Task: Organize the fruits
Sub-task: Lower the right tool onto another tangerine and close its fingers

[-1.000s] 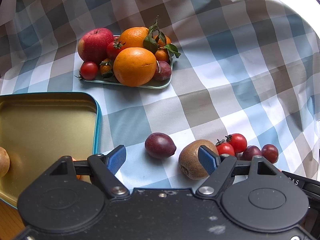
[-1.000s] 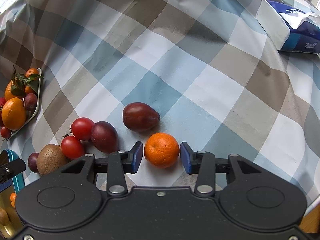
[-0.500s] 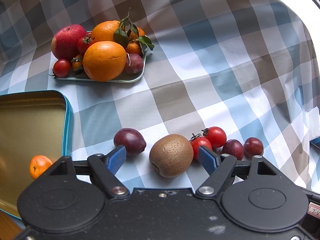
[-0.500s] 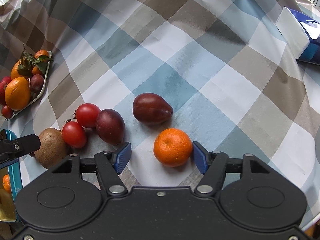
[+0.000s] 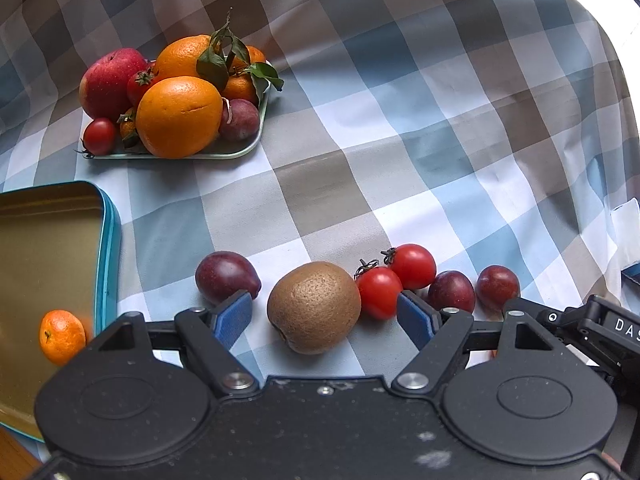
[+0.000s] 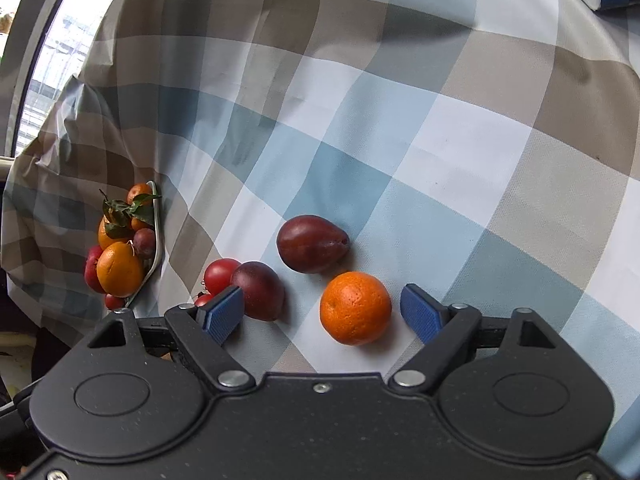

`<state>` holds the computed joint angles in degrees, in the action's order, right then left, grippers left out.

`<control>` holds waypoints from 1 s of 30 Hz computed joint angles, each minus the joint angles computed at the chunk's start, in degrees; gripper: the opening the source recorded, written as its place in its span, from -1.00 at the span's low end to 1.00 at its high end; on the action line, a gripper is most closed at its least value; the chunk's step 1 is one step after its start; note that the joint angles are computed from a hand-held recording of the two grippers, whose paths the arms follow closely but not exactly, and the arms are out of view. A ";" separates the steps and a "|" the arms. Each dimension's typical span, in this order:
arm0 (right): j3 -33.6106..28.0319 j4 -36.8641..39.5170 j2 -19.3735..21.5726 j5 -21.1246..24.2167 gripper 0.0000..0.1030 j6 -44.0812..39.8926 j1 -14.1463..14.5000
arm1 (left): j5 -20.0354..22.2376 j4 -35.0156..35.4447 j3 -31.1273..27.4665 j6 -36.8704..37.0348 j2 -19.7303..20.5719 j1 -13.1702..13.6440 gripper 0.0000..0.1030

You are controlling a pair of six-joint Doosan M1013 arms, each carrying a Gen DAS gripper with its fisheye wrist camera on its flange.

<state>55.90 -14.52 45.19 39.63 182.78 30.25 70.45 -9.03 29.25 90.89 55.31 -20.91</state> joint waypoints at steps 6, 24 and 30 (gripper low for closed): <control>-3.94 2.00 1.36 6.88 0.62 -1.48 0.05 | 0.33 0.39 -0.47 0.02 0.32 -0.34 0.59; -30.68 1.90 14.21 38.32 0.62 -14.76 1.19 | 1.14 2.32 -1.28 -0.89 1.02 -0.66 0.60; -36.70 -4.70 17.30 45.40 0.02 -13.88 2.45 | 1.44 1.78 -1.68 -1.28 1.21 -0.53 0.59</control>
